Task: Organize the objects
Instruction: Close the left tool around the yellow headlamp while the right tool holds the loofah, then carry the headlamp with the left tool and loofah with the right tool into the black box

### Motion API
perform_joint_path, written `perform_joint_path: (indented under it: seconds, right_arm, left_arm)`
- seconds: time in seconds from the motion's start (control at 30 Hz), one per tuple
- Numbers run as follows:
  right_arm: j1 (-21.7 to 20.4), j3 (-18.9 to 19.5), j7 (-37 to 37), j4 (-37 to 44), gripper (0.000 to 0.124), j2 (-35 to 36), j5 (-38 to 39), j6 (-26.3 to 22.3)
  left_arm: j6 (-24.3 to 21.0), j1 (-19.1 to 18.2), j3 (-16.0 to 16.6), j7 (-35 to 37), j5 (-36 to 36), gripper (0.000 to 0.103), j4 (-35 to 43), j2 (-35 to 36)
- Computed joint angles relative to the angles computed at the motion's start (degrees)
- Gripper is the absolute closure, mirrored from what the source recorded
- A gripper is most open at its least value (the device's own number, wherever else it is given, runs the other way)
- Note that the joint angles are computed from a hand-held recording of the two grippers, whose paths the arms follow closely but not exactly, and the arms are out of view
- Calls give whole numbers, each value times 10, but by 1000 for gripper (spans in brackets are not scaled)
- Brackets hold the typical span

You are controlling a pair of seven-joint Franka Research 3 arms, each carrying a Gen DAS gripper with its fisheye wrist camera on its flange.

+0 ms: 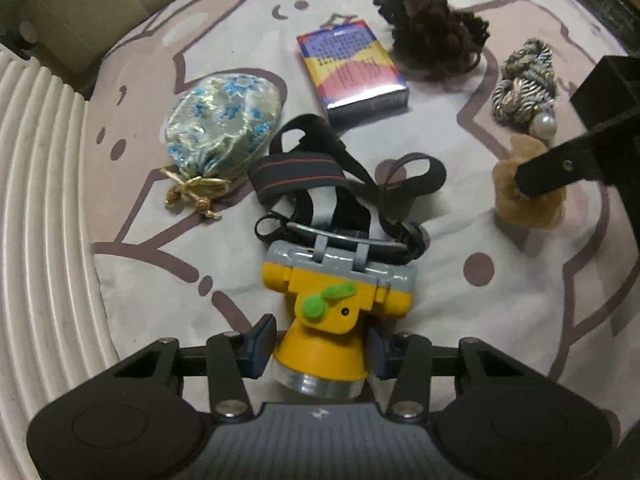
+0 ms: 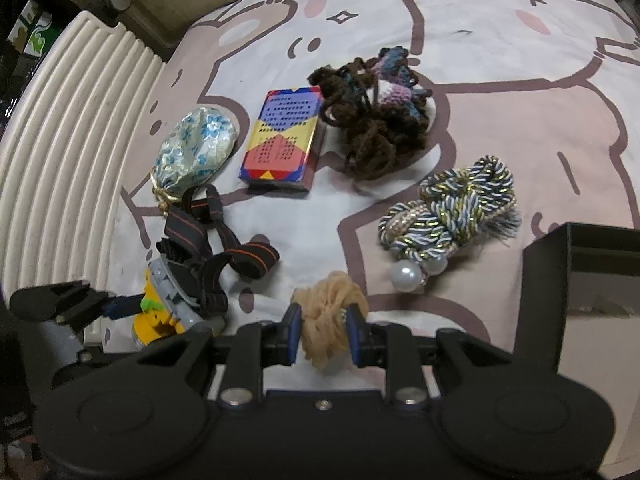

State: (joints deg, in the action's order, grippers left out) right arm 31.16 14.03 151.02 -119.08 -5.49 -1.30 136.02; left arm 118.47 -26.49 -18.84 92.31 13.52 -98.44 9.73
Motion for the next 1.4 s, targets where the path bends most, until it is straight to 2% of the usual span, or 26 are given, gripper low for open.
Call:
perform_joint_path:
  seconds: [0.17, 0.43, 0.73, 1.07, 1.4]
  right_arm:
    - [3, -1, -15, 6, 99, 7, 4, -11]
    - [3, 1, -6, 6, 99, 0, -9, -12]
    - [1, 17, 37, 14, 99, -26, -66, -16]
    - [-8, 43, 87, 14, 99, -68, -129, -30]
    - [-16, 75, 125, 15, 99, -110, -180, -65]
  left_arm:
    - [-2, -1, 2, -22, -4, 57, 11, 15]
    - [42, 20, 3, -37, -67, 59, -38, -26]
    - [97, 15, 1, -89, -54, 59, -65, -74]
    - [131, 8, -3, -137, -21, 59, -79, -123]
    - [150, 0, -7, -164, -25, 59, -110, -182]
